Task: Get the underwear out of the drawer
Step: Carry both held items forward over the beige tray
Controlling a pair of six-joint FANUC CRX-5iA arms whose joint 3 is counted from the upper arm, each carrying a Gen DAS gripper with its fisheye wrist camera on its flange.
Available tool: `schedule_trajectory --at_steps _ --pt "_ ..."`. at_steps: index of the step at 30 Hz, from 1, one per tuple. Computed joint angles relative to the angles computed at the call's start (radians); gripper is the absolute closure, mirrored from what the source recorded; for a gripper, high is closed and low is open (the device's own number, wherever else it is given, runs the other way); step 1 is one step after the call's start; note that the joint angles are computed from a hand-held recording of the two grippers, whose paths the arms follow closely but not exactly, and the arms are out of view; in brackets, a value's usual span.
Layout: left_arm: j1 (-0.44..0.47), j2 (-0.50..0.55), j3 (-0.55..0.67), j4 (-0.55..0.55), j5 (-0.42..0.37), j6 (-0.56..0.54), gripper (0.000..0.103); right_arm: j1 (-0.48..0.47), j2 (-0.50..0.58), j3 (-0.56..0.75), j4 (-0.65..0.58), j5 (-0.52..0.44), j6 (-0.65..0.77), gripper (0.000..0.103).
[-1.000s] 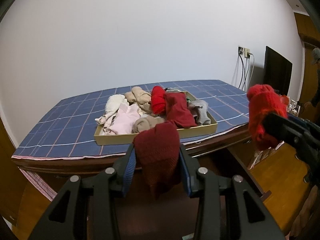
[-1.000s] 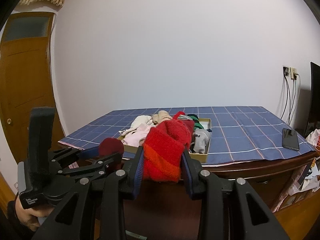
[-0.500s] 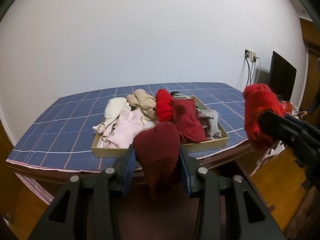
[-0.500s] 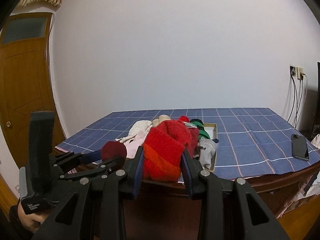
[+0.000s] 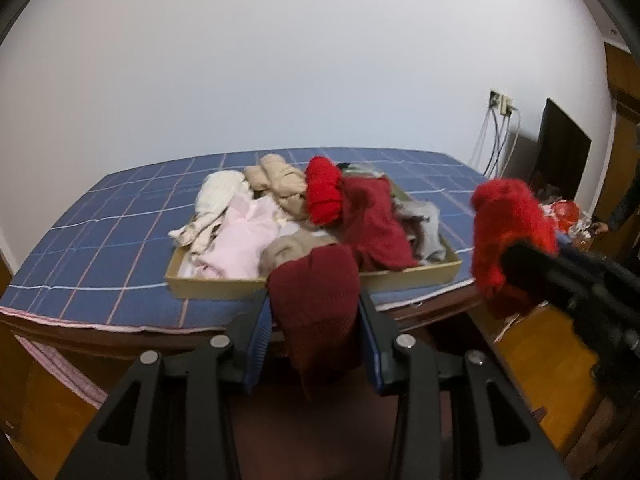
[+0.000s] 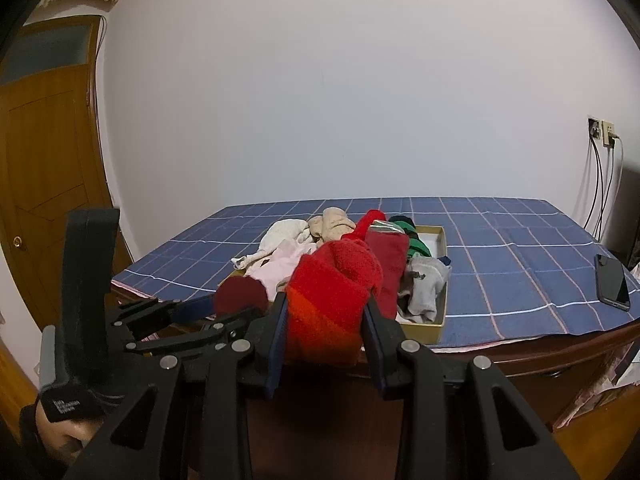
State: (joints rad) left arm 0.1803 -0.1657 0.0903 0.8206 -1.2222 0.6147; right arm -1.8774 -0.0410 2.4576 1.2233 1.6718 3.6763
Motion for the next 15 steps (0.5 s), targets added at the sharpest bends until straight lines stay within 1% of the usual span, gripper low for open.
schedule_trajectory --at_steps 2,5,9,15 --pt "-0.021 0.009 0.016 0.009 -0.007 -0.008 0.063 -0.005 -0.002 -0.006 0.001 0.009 0.010 0.065" --pt "-0.049 0.021 0.035 0.014 0.004 -0.009 0.063 -0.009 -0.005 -0.014 0.004 0.026 0.018 0.065" --pt "-0.078 0.047 0.067 0.013 0.015 -0.002 0.063 -0.032 0.004 -0.014 -0.007 0.025 0.022 0.065" --pt "-0.101 0.093 0.122 -0.033 0.042 0.044 0.063 -0.110 0.014 -0.006 -0.063 -0.046 0.050 0.065"
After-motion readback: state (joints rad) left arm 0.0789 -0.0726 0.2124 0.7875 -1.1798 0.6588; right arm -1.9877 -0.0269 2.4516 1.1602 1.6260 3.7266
